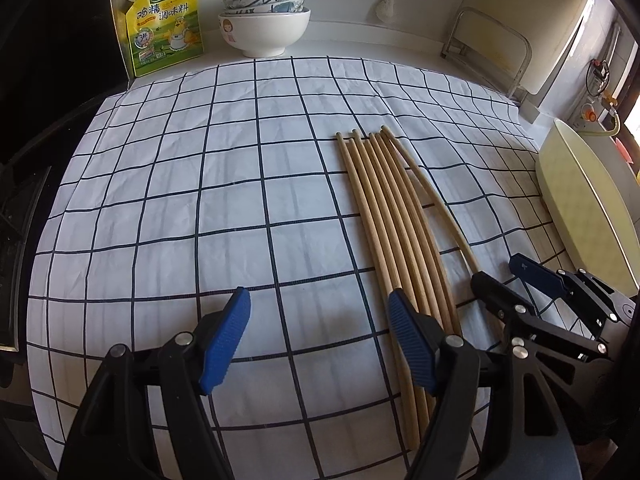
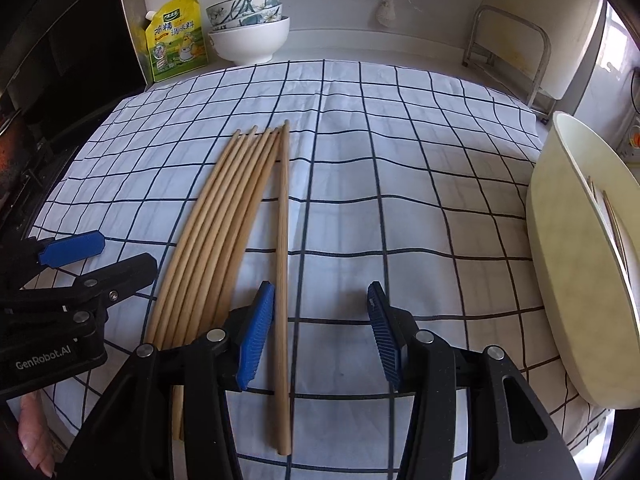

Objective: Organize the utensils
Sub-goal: 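Close the right tool on one wooden chopstick while the left tool grasps another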

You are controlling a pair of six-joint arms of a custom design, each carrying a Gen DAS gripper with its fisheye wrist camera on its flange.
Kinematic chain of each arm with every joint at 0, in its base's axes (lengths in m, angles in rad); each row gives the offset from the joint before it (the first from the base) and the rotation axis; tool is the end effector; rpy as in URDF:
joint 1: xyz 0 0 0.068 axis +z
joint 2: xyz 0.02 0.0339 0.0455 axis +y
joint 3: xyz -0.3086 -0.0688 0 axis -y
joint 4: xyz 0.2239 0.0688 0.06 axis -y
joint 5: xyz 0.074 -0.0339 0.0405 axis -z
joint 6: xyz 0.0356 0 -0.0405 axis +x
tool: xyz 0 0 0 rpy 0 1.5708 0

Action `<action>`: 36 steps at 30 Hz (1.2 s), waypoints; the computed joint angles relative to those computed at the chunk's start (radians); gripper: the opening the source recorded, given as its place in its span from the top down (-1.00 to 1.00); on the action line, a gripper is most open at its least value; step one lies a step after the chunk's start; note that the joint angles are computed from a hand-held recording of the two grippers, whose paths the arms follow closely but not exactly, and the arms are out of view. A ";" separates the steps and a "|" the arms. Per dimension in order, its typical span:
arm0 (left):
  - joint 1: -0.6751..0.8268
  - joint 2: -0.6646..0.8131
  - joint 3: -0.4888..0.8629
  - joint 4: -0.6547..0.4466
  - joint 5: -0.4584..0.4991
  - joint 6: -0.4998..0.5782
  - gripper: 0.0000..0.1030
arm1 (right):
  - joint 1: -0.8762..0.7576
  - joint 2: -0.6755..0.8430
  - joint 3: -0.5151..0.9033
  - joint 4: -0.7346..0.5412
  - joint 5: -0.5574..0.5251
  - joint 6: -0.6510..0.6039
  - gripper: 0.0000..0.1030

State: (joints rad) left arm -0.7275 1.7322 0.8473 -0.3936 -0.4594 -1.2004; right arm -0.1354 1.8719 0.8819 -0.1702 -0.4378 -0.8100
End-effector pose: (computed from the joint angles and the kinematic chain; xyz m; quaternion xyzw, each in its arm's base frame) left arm 0.2259 -0.1800 0.1814 -0.2579 0.9288 0.0120 0.2659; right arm 0.3260 -0.0292 0.1565 -0.3580 0.8871 0.0987 0.2740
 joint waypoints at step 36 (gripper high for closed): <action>0.045 0.088 0.068 -0.046 -0.062 0.051 0.03 | 0.024 0.021 0.001 0.058 -0.013 0.021 0.12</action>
State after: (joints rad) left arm -0.6829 1.8202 0.9157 -0.4392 -0.5217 -1.1493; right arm -0.1112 1.8933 0.8828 -0.1126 -0.4507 -0.7886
